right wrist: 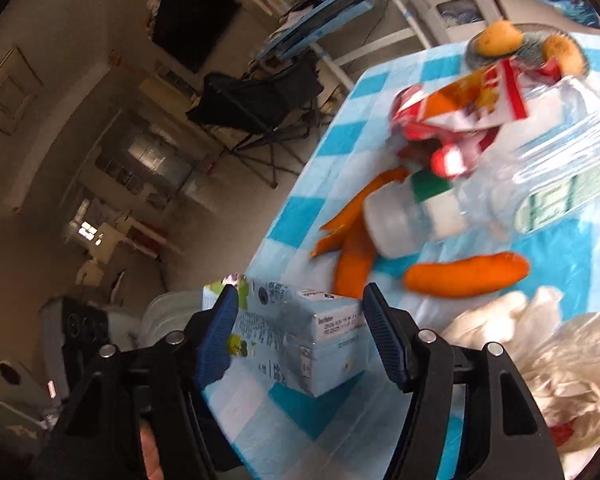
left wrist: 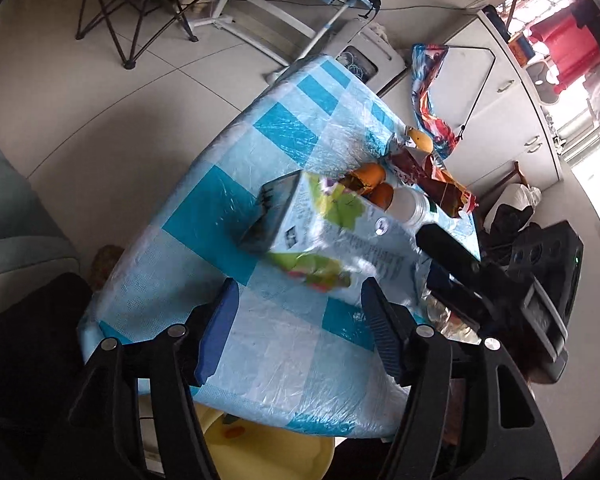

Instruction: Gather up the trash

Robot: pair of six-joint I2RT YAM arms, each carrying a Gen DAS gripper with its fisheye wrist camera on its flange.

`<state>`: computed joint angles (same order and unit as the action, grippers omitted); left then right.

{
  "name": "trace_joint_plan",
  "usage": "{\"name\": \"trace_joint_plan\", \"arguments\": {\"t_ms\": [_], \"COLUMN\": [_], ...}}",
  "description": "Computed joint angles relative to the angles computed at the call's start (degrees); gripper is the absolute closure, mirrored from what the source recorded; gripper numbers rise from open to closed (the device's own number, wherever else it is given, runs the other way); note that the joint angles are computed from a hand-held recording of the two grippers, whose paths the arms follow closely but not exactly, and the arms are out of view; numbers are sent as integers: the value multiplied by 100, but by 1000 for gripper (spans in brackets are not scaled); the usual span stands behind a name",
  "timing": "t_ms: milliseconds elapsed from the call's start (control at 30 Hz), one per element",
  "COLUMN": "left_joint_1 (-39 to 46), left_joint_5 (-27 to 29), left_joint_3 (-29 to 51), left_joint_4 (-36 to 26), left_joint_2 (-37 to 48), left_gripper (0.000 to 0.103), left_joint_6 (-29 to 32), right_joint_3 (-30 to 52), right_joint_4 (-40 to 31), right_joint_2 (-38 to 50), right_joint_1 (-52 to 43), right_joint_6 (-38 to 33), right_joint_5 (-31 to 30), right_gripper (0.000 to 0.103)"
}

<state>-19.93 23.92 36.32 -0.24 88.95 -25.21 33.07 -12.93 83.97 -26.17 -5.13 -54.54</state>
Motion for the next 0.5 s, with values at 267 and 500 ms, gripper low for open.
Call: {"name": "trace_joint_plan", "arguments": {"t_ms": [267,500], "left_joint_1": [308,256], "left_joint_5": [-42,-251], "left_joint_3": [83,140], "left_joint_4": [-37,-202], "left_joint_2": [35,-14], "left_gripper": [36,35], "left_joint_6": [-200,-6], "right_joint_3": [81,-71], "right_joint_4": [-1215,-398], "right_joint_2": [-326,-89], "right_joint_1": [250,674], "right_joint_6": [-1374,-914], "right_joint_5": [136,-161], "right_gripper": [39,37]}}
